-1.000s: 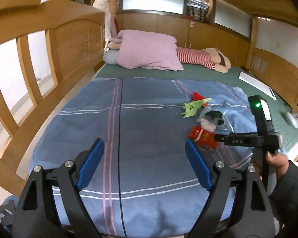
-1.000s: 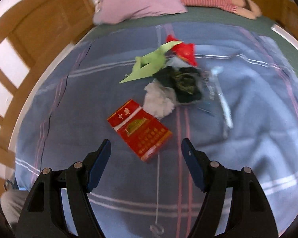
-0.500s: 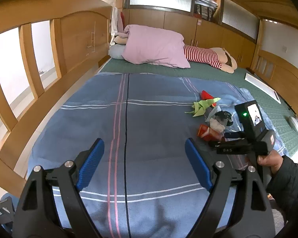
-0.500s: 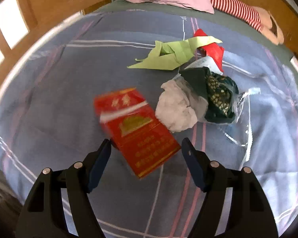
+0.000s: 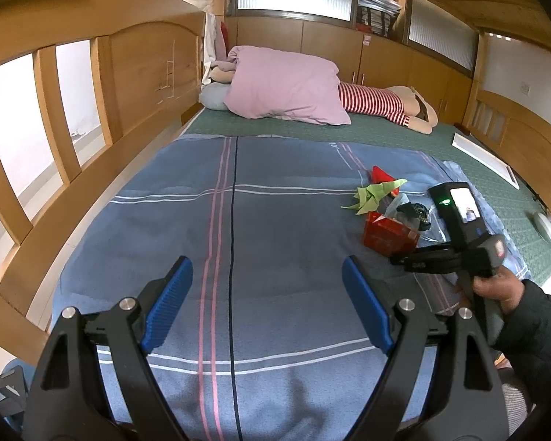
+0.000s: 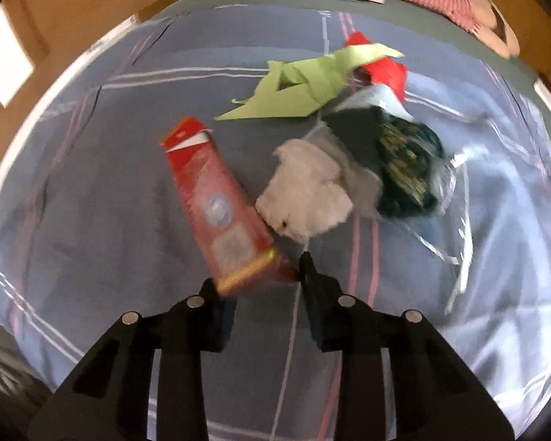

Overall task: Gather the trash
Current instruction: 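Move the right gripper to the pile and grasp the red cigarette box, then grasp the green folded paper with the left gripper while the right gripper holds the box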

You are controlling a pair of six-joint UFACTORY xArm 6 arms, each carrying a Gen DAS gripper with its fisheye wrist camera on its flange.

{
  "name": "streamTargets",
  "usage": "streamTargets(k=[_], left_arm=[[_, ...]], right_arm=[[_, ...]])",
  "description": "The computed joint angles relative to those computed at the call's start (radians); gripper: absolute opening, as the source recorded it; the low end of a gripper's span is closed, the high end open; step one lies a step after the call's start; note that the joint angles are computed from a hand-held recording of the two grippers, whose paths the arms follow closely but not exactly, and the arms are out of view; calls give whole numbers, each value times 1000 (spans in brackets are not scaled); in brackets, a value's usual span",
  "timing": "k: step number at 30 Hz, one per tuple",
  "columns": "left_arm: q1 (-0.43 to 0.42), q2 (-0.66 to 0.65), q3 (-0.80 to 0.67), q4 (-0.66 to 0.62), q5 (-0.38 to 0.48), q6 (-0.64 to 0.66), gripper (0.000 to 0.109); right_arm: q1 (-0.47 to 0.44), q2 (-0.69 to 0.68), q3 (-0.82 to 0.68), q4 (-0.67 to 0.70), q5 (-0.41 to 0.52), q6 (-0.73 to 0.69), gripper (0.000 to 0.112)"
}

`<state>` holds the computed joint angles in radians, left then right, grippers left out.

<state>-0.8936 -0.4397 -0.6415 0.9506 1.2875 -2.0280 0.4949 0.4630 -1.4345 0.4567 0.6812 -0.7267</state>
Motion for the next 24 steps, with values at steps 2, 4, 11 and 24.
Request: streamTargets(k=[2,4,11,24], left_arm=[[5,10,-6,5,-10,5,84],[21,14,-4,12,-37,17,84],[181,104,-21,87,-303,99,84],[486,483,-280,300,-714,214,84]], right_arm=[[-21,-24,15,41,34,0,32],[-48,-72,57,108,56,-22,31],[-137,-229,211,322,109,-76,23],[-252,-322,317,506,165,-176,23]])
